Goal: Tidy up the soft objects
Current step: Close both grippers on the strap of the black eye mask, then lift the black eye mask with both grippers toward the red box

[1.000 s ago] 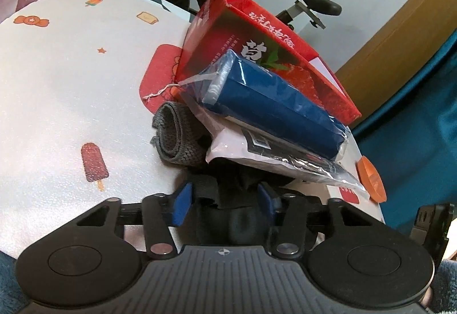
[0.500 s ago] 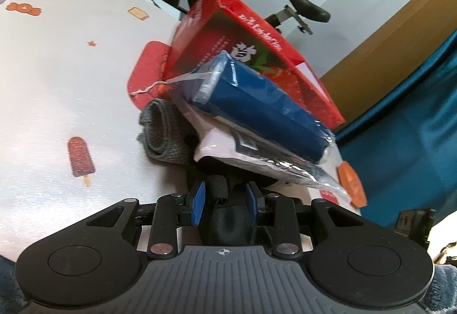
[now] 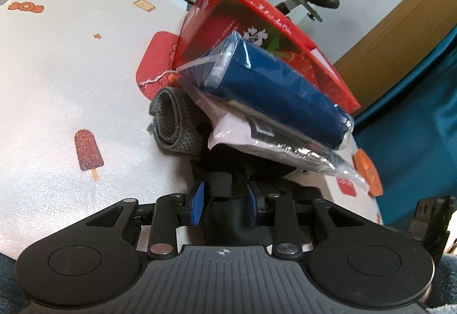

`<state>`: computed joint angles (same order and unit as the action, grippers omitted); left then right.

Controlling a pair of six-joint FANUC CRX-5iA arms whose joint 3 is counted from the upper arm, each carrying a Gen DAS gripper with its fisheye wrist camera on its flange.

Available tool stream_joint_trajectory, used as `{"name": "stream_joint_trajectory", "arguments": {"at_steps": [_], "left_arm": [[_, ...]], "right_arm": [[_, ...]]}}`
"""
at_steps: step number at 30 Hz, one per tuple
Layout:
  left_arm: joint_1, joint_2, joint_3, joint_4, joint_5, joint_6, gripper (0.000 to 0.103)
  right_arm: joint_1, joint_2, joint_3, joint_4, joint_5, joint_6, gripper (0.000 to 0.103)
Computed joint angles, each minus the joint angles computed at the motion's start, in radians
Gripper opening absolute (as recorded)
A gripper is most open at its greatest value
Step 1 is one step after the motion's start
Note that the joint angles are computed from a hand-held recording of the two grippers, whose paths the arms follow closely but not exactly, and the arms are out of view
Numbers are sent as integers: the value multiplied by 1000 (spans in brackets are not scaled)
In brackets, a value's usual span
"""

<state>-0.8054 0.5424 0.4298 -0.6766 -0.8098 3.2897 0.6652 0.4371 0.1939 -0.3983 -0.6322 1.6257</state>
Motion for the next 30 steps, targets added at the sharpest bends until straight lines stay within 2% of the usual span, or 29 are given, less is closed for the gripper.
{"name": "stream_joint_trajectory", "arguments": {"at_steps": [4,9,11,12,15,21,25,28,30], "left_arm": [[20,14,6,72,-21,-56,33],[15,15,11,57,-39,-43,32],[17,21,23,71,-67,-59,13],[17,23,28,74,-83,-63,12],[10,14,22,51,-93,-28,10],[7,13,34,55,-121,-27,10],[0,4,55,62,-147,-73,9],[-14,26,123,70,-232,-147,9],[-23,29,144,71,-254,-171,9]], "right_arm": [[-1,0,0,-2,0,2,12],[-2,1,1,-5,0,4,12],[-2,1,1,-7,-1,5,12],[-2,1,1,-7,0,5,12],[-2,1,2,-5,-2,2,12],[-11,-4,8,-27,-25,4,10],[-23,-25,7,-63,-37,44,8],[-33,-42,9,-97,-55,82,8],[-39,-56,6,-125,-62,120,8]]}}
